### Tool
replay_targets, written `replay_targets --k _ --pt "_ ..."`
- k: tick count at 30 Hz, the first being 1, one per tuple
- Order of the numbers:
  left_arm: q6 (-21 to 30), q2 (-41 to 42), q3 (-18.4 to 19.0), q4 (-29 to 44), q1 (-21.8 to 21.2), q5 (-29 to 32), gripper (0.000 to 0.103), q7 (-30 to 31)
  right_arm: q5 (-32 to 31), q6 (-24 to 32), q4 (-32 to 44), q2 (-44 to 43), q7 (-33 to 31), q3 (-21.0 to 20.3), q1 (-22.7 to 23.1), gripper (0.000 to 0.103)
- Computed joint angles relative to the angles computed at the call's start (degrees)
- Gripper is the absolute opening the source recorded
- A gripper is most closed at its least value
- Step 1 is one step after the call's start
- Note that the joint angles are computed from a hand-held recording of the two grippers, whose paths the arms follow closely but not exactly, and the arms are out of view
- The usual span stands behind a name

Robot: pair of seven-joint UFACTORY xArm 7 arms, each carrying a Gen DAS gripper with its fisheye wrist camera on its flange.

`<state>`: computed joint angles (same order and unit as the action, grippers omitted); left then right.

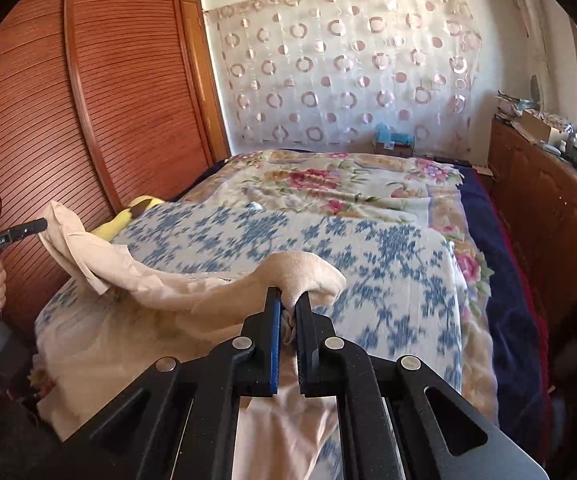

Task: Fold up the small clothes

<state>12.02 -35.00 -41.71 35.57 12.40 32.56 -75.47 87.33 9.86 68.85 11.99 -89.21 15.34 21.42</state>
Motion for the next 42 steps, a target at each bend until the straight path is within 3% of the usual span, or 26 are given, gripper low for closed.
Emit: replay_targets --k 4,8,16,20,22,25,27,31,33,38,40,42 --pt "3.6 -6.8 2.0 -5.1 -7.6 -3.6 0.007 -1.0 4.0 4.7 -10.6 -8.6 -3.0 -1.8 -1.2 0.006" --pt "9.3 -8.5 1.2 -8.5 -12.4 -6.5 0.007 -3.2 2.0 6.5 -18.9 -15.2 -0.5 -3.8 -0.5 0.006" --pt "8.0 -3.4 1.6 -12.2 -14.2 -4.3 0.008 -9.5 -8.2 6.0 -22.2 -12.7 9.9 -5.0 0.1 0.006" --pt "9.4 -2.3 2.3 -11.8 -15.7 -2.5 0.010 -9.8 -16.1 3.7 -21.7 -11.9 18.1 -3.9 0.9 0.006" --pt "9.6 -3.2 2.1 -11.6 -16.2 -1.1 0.012 -10.4 -16.4 3.8 -22.4 -13.4 18.7 -3.9 1.1 0.006" --pt "11.1 -5.3 2.3 -11.3 -16.9 0.0 0.024 -10.9 -16.9 3.0 -22.5 -13.9 19.4 -4.0 2.0 0.006" --pt "11.9 -6.1 2.8 -11.1 -17.0 0.7 0.041 -10.7 -16.6 2.8 -22.9 -13.9 19.6 -3.8 2.8 0.006" --pt "10.1 -6.6 4.6 -11.5 -16.4 1.4 0.057 -9.9 -17.5 3.1 -22.7 -13.6 19.7 -3.9 3.2 0.009" --pt "8.8 -6.3 5.2 -11.7 -16.0 1.3 0.071 -9.5 -17.5 3.1 -23.4 -14.7 19.3 -4.1 3.4 0.009" --pt "7.3 -4.8 5.5 -11.3 -14.9 1.0 0.078 -7.5 -16.5 2.4 -24.6 -17.3 17.9 -5.3 4.3 0.015" --pt "7.5 -4.0 5.2 -10.4 -13.8 1.4 0.078 -6.7 -15.8 2.5 -24.5 -18.1 16.8 -6.0 4.4 0.020" --pt "8.3 -3.2 4.7 -9.3 -12.4 2.0 0.078 -6.3 -14.4 1.3 -23.9 -18.2 15.1 -6.3 4.8 0.031"
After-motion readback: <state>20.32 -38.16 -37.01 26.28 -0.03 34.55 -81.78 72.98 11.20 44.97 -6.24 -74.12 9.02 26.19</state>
